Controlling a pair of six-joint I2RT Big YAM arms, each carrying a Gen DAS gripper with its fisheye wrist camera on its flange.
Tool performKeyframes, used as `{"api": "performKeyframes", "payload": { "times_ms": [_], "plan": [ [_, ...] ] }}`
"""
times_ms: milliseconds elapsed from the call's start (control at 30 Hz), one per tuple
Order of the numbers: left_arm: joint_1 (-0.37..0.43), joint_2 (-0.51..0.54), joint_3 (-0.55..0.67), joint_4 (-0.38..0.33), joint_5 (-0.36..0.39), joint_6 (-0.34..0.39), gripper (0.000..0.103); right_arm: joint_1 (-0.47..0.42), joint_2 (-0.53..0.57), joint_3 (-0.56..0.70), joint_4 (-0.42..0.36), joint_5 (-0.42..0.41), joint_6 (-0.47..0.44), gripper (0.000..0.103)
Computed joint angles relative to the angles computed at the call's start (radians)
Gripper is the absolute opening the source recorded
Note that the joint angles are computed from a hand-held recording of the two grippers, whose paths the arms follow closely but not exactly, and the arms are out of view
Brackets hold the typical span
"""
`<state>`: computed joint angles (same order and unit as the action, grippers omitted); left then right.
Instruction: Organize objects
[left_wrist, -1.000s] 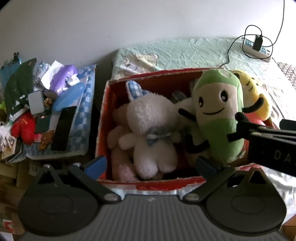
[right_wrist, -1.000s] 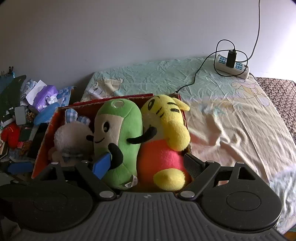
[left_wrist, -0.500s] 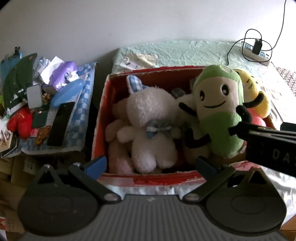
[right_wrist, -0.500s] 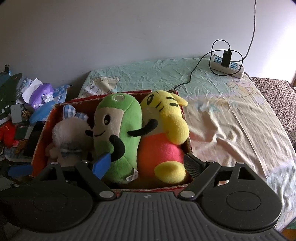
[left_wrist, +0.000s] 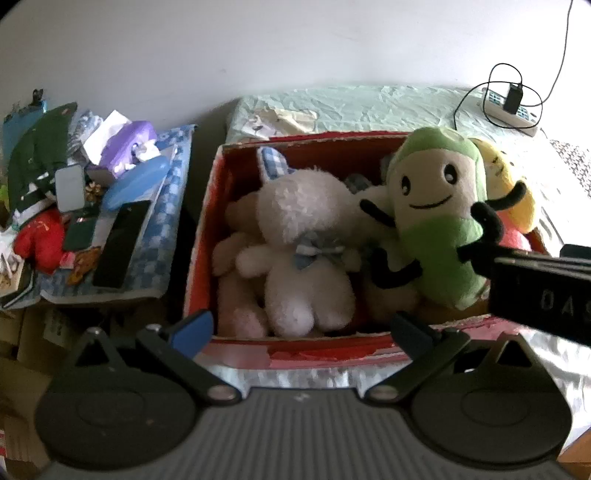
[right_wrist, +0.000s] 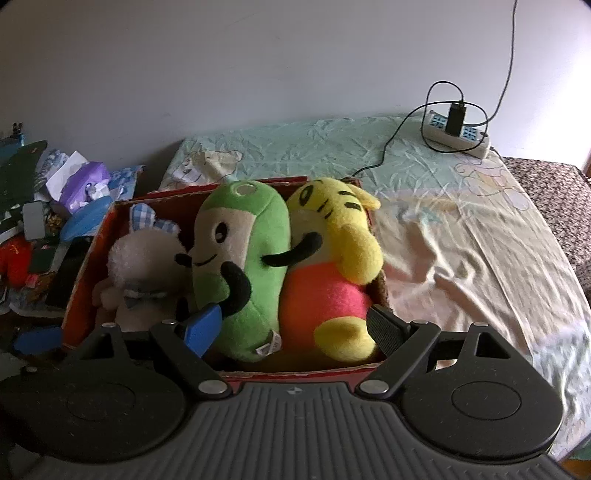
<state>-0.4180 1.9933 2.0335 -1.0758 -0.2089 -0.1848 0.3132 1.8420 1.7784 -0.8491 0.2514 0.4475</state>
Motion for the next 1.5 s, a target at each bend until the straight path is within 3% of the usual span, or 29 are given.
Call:
{"api": "performKeyframes", "payload": {
  "times_ms": [267,1500],
  "plan": [
    [-0.006,0.002,0.004,-0.007,-0.044,-0.023,0.102,-0.005,0.005,0.004,0.006,-0.026,-0.011,0.088],
    [-0.018,-0.001,-0.017,0.025,-0.061,-0.04,0.103,-0.018,-0.01,-0.04,0.019,-0.056,0.018,0.088]
  ]
}}
